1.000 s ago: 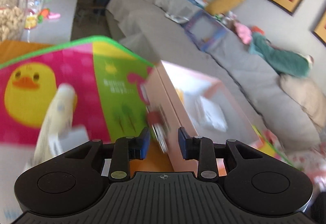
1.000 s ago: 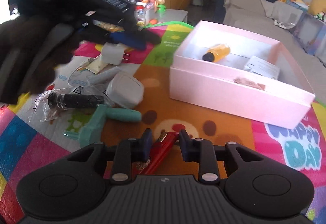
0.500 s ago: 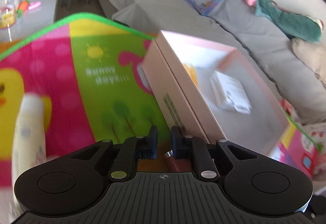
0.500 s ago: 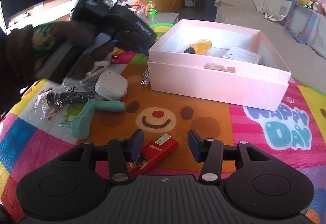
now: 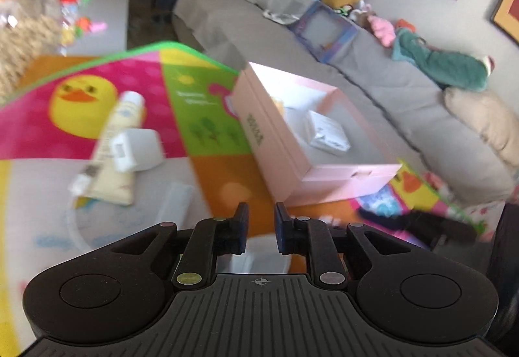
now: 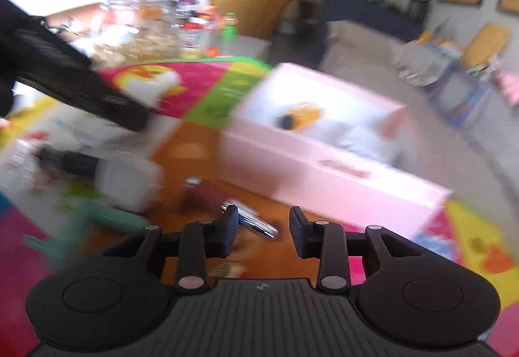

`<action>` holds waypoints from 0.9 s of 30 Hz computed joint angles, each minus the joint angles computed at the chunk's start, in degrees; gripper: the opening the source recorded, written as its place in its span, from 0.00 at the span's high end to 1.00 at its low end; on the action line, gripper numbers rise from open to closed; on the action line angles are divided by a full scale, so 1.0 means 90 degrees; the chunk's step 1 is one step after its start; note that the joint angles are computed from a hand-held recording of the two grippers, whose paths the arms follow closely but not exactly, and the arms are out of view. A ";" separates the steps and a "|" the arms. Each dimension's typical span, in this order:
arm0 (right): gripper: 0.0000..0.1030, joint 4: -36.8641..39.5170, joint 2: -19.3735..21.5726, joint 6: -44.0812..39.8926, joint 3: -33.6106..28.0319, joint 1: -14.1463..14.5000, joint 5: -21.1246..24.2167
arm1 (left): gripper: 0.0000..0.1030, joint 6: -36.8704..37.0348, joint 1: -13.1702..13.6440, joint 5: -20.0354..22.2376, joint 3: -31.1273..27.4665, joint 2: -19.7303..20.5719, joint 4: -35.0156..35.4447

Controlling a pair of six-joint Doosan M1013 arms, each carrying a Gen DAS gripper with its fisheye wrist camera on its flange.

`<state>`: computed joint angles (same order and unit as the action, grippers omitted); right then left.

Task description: Organize rigid objects

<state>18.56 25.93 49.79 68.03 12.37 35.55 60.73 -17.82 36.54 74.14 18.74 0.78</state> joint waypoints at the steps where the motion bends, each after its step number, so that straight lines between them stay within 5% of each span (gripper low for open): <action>1: 0.66 -0.0201 0.0003 0.0216 -0.0008 -0.0029 -0.0047 | 0.82 -0.0241 -0.0096 0.0168 0.0068 -0.0083 0.0382; 5: 0.47 0.0523 0.0077 0.0556 -0.0250 -0.0387 0.0780 | 0.82 -0.0824 -0.0307 0.0395 0.0422 -0.0351 0.0656; 8: 0.44 0.0979 0.0034 0.0582 -0.0142 -0.0553 0.1128 | 0.82 -0.1376 -0.0392 0.0289 0.0584 -0.0421 0.0808; 13: 0.36 0.1304 -0.0113 0.0285 0.0174 -0.0618 0.1073 | 0.81 -0.1802 -0.0523 0.0506 0.0432 -0.0226 0.1176; 22: 0.24 0.1639 -0.0133 0.0238 0.0265 -0.0682 0.1068 | 0.74 -0.0464 -0.0872 0.1063 0.0119 0.0025 0.1713; 27: 0.21 0.1675 -0.0135 0.0202 0.0259 -0.0688 0.1102 | 0.57 0.0733 -0.0892 0.1063 0.0134 -0.0017 0.1050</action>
<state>33.63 24.72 51.61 70.36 6.18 45.46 67.33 -25.85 46.10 75.35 18.59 10.23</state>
